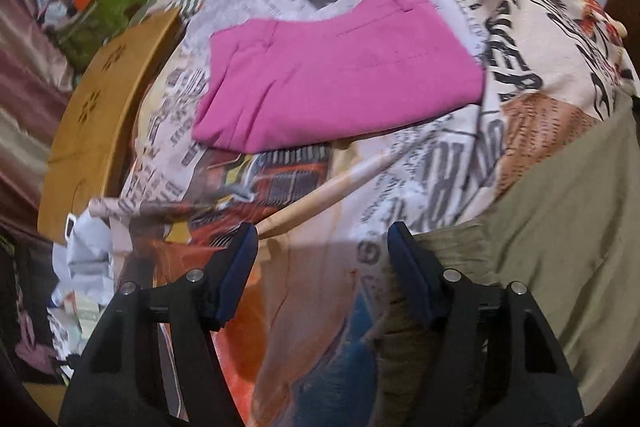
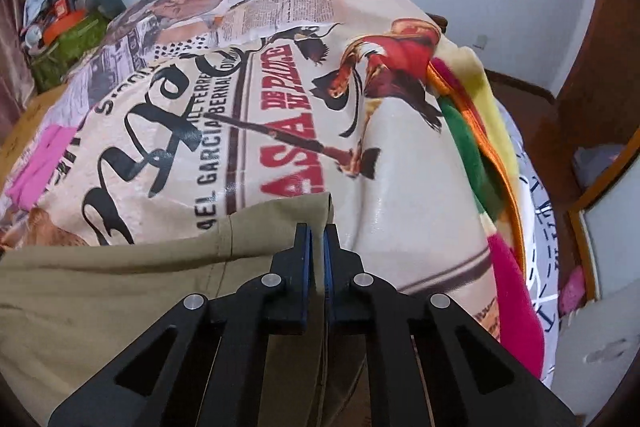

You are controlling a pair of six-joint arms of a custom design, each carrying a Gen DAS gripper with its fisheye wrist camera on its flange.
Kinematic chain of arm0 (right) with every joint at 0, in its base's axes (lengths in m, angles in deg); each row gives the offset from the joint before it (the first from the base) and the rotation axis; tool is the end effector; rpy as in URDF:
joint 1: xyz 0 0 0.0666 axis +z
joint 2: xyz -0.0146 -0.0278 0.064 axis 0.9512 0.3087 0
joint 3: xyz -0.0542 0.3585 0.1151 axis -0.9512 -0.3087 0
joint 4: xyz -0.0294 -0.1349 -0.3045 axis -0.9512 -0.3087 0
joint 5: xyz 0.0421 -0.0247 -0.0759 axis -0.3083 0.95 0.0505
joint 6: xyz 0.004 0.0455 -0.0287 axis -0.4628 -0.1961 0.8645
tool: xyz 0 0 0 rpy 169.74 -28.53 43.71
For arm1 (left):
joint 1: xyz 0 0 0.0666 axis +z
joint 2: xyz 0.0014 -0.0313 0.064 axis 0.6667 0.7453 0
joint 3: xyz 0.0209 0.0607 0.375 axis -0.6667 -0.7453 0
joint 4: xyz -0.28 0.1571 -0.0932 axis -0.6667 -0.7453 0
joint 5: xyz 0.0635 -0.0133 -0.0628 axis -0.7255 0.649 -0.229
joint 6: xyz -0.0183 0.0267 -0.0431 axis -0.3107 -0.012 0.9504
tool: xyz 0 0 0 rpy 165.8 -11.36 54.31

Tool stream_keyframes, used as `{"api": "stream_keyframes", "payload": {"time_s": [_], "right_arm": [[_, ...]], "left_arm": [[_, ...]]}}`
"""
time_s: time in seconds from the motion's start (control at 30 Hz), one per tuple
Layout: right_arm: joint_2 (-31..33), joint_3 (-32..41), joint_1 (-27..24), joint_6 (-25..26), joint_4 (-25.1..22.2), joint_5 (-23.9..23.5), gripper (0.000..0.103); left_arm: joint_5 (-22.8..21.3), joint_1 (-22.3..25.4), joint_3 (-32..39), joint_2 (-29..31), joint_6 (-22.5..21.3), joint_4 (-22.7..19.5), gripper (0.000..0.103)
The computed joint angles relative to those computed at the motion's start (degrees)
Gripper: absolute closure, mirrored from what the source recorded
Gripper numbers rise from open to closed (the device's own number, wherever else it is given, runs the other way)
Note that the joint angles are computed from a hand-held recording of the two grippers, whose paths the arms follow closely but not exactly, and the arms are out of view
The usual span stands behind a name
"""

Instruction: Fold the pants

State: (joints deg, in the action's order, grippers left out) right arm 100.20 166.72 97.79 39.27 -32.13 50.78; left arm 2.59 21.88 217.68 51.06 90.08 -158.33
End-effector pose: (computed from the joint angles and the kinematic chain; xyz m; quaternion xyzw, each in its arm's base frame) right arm 0.5291 0.2409 0.3587 0.0576 0.9462 -0.0369 0.3161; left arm 0.6265 -0.2211 0.3023 0.1254 0.9708 0.0454 0.1993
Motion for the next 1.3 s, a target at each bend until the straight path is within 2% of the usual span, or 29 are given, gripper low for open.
{"api": "stream_keyframes", "payload": {"time_s": [0.07,0.17,0.23,0.3,0.37,0.53,0.6,0.63,0.7,0.83,1.0,1.1,1.17,1.23,1.3], "right_arm": [[0.3,1.5,0.3,-0.7,-2.1,1.2,0.098],[-0.3,3.4,0.3,-2.1,-5.2,0.5,0.091],[-1.7,2.9,0.5,-2.0,-4.7,-0.1,0.082],[-3.6,2.1,1.1,-1.8,-4.1,0.3,0.062],[-4.9,2.0,2.0,-1.3,-3.6,0.4,0.059],[-6.6,2.9,4.4,-0.9,-4.5,-2.8,0.047],[-7.1,2.9,5.9,-1.0,-4.2,-4.4,0.034],[-7.2,3.1,6.6,-1.0,-4.2,-5.5,0.031],[-6.7,3.9,7.6,-0.4,-4.7,-8.0,0.025],[-3.2,8.1,9.7,0.7,-7.5,-12.9,0.024],[0.3,10.0,10.4,-1.0,-8.1,-17.9,0.024],[3.3,12.1,10.5,-1.6,-10.9,-20.1,0.024],[4.8,12.8,10.4,-1.2,-12.6,-22.1,0.024],[4.7,11.2,10.6,-1.0,-12.4,-22.9,0.024],[3.5,8.6,10.5,-1.8,-10.8,-23.1,0.018]], "left_arm": [[-0.5,0.2,-0.1,-0.2,-0.1,-0.4,0.035],[0.1,0.5,-2.7,-2.5,-0.9,1.1,0.035],[-0.3,0.3,-4.6,-4.3,-1.5,2.7,0.034],[-0.6,-0.1,-5.9,-6.0,-2.3,4.0,0.034],[-0.3,-0.5,-6.5,-7.3,-3.1,4.7,0.032],[-0.1,-2.8,-9.5,-11.6,-6.6,9.2,0.014],[0.8,-3.8,-10.5,-13.1,-7.7,10.6,0.009],[1.2,-4.1,-10.4,-13.3,-8.0,10.7,0.007],[1.8,-4.9,-9.1,-12.9,-7.8,10.0,0.006],[3.9,-5.6,-4.1,-10.0,-6.0,5.7,0.006],[7.8,-5.3,2.9,-4.5,-3.9,-1.3,0.006],[7.5,-5.2,5.1,-1.9,-3.5,-4.4,0.006],[5.2,-5.0,5.0,-0.9,-3.2,-4.6,0.006],[3.1,-4.7,4.6,0.0,-3.0,-4.5,0.005],[4.2,-3.9,4.3,0.5,-2.1,-4.8,0.004]]}}
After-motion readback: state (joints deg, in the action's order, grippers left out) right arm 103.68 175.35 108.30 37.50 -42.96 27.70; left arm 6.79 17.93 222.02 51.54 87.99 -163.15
